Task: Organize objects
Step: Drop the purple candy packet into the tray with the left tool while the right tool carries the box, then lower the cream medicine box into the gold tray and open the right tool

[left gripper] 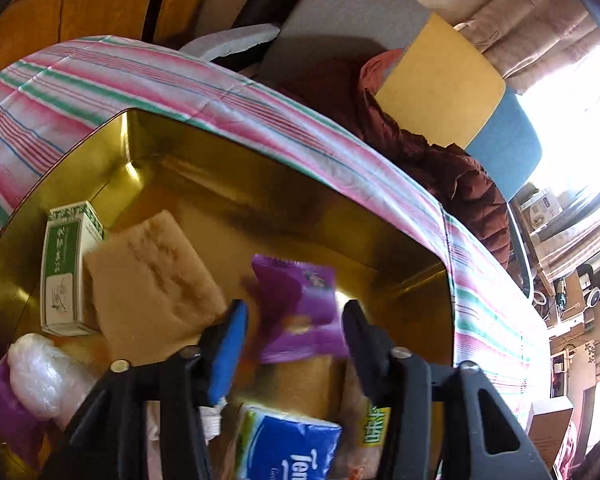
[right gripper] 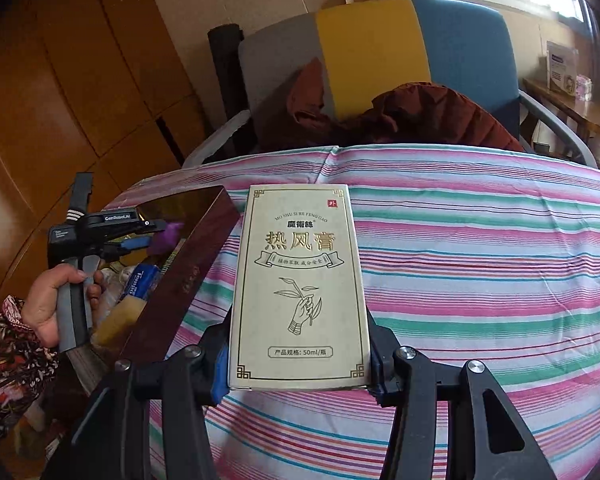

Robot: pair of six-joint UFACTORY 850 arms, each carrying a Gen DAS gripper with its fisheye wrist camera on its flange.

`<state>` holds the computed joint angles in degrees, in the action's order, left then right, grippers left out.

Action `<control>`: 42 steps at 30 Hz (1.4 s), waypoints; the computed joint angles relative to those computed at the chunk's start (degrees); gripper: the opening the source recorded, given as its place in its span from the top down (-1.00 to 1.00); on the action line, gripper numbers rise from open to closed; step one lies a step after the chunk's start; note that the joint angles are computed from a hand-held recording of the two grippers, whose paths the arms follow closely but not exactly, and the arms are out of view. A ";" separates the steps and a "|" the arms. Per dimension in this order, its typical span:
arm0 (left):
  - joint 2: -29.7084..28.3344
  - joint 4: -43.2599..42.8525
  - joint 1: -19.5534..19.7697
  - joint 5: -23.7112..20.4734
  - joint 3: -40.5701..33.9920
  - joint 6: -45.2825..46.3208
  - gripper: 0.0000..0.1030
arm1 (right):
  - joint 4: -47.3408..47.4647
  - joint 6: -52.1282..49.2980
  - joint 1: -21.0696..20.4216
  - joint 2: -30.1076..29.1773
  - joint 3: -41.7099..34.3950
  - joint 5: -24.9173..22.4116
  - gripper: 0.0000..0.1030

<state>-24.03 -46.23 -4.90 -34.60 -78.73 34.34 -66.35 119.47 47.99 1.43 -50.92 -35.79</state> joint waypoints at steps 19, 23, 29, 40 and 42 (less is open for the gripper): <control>20.77 -29.24 7.24 1.41 24.51 33.27 -0.14 | 9.52 -22.58 -2.97 -15.00 -18.63 7.56 -0.01; 22.72 -30.42 8.66 1.41 26.84 35.33 -0.13 | 18.42 -37.38 -4.53 -20.98 -27.08 6.67 0.00; 24.11 -29.61 10.75 0.82 28.76 35.33 -0.13 | 30.51 -61.35 -6.75 -32.04 -42.72 -2.38 -0.01; 24.38 -30.41 12.25 0.16 29.03 35.64 -0.13 | 35.18 -88.86 -7.87 -51.35 -69.93 -21.71 0.00; 24.28 -30.19 12.15 0.13 28.94 35.38 -0.13 | 38.91 -90.63 -8.51 -51.61 -70.41 -19.17 0.00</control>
